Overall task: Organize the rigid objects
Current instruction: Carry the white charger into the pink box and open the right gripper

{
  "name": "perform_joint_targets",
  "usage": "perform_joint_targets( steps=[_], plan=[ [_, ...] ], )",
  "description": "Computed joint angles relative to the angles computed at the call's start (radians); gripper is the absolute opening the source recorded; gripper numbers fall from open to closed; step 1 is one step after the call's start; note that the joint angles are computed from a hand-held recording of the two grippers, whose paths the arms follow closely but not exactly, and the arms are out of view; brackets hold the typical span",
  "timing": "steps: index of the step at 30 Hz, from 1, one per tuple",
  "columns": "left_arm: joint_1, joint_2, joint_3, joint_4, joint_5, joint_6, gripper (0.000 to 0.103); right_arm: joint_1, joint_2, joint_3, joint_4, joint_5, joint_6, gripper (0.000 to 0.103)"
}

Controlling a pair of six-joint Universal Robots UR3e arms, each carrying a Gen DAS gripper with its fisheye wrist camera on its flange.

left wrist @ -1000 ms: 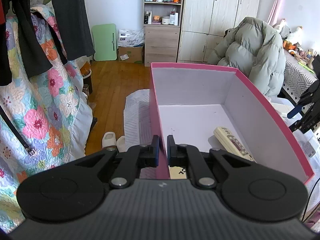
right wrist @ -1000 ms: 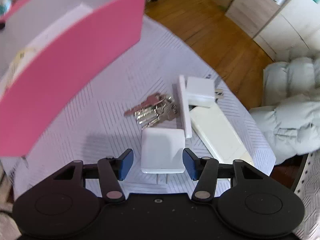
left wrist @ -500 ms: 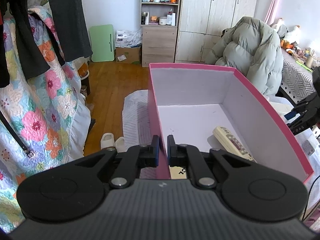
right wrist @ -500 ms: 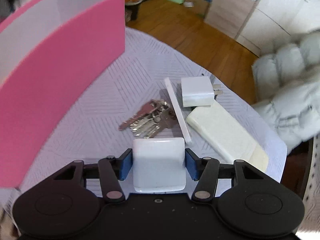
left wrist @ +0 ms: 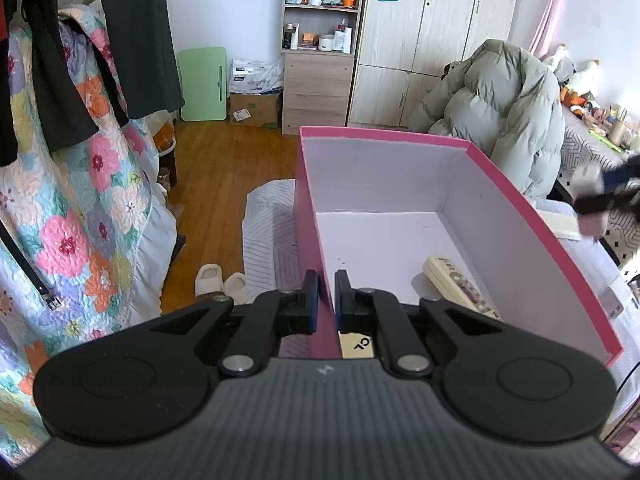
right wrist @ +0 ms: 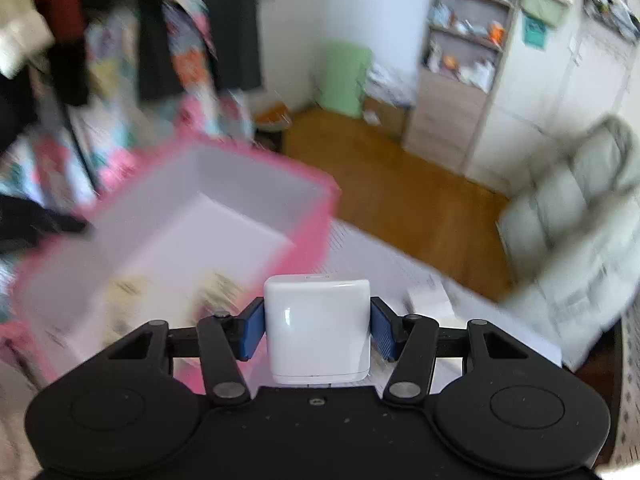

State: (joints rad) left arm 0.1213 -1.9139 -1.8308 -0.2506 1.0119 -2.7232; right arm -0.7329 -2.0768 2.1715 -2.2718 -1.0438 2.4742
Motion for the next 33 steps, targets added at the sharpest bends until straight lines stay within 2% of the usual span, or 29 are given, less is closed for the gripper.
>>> perform_joint_targets(
  steps=[3, 6, 10, 14, 23, 27, 33],
  plan=[
    [0.005, 0.0, 0.002, -0.004, -0.004, 0.0, 0.007, 0.087, 0.042, -0.122, 0.067, 0.031, 0.03, 0.06],
    [0.006, -0.001, 0.002, -0.003, -0.006, -0.002, 0.007, 0.226, 0.187, -0.264, 0.091, 0.024, 0.078, 0.06],
    [0.02, -0.005, 0.009, -0.016, -0.027, -0.003, 0.007, 0.395, 0.446, -0.451, 0.063, -0.031, 0.23, 0.06],
    [0.022, -0.014, 0.005, 0.005, -0.034, -0.012, 0.007, 0.498, 0.599, -0.538, 0.03, -0.114, 0.336, 0.06],
    [0.048, -0.019, -0.021, 0.023, -0.08, 0.008, 0.008, 0.505, 0.831, -0.6, -0.036, -0.091, 0.535, 0.06],
    [0.045, -0.026, -0.02, 0.035, -0.082, 0.009, 0.008, 0.511, 0.881, -0.623, -0.04, -0.101, 0.578, 0.06],
    [0.046, -0.032, -0.012, 0.032, -0.087, 0.009, 0.009, 0.515, 0.911, -0.638, -0.033, -0.181, 0.59, 0.06]
  ],
)
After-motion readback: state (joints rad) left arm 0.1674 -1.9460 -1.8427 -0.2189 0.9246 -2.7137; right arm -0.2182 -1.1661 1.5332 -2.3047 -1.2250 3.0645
